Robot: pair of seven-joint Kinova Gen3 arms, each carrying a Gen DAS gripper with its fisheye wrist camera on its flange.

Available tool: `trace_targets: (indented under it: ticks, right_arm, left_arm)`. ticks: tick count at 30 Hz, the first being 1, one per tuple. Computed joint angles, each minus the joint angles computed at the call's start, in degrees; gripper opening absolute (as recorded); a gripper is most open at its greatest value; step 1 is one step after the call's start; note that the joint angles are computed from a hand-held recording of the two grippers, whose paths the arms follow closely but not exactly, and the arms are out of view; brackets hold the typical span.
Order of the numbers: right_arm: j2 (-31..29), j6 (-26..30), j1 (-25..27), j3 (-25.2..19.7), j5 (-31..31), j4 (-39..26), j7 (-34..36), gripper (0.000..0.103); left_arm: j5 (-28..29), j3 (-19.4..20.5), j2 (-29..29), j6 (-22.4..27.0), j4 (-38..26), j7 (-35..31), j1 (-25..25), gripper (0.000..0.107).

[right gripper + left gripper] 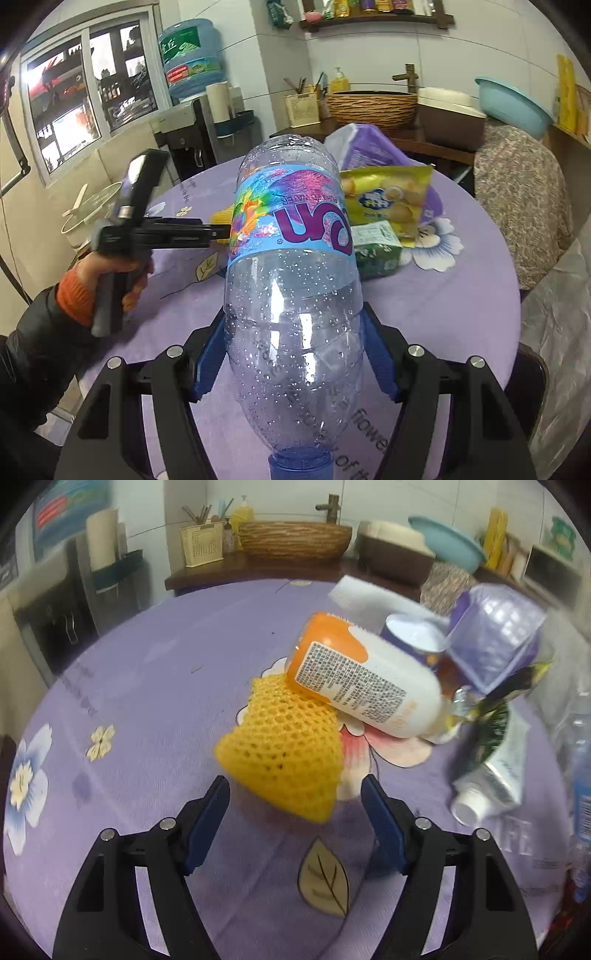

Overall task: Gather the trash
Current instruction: 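Grasp the yellow foam net with the left gripper while the right grasps the clear bottle, then move both grippers over the black bin and release the net and bottle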

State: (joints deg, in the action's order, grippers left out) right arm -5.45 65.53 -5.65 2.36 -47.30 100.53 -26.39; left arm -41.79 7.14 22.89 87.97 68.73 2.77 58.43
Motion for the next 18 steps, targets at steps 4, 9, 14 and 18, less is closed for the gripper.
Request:
trace_targets:
  ticks: [4,9,14,18]
  right_arm:
    - [-0.38,0.27,1.89,2.09,-2.12,1.47,0.50,0.067]
    - [-0.63,-0.02,4.77,4.33,-3.77,3.17,1.02,0.067]
    - [-1.01,-0.74,7.23,5.69,-4.97,4.83,1.86,0.067]
    - [-1.88,-2.21,9.39,7.48,-7.29,7.04,3.56,0.067]
  left_arm:
    - [0.52,-0.83,1.65,0.99,-1.17,-0.63,-0.68,0.055]
    - [-0.65,-1.23,0.09,-0.48,1.36,2.02,0.05,0.024]
    - [-2.51,0.47,-2.39,-2.16,4.44,7.37,1.35,0.018]
    - [-5.54,2.49,-1.87,0.22,3.15,9.59,5.98,0.018]
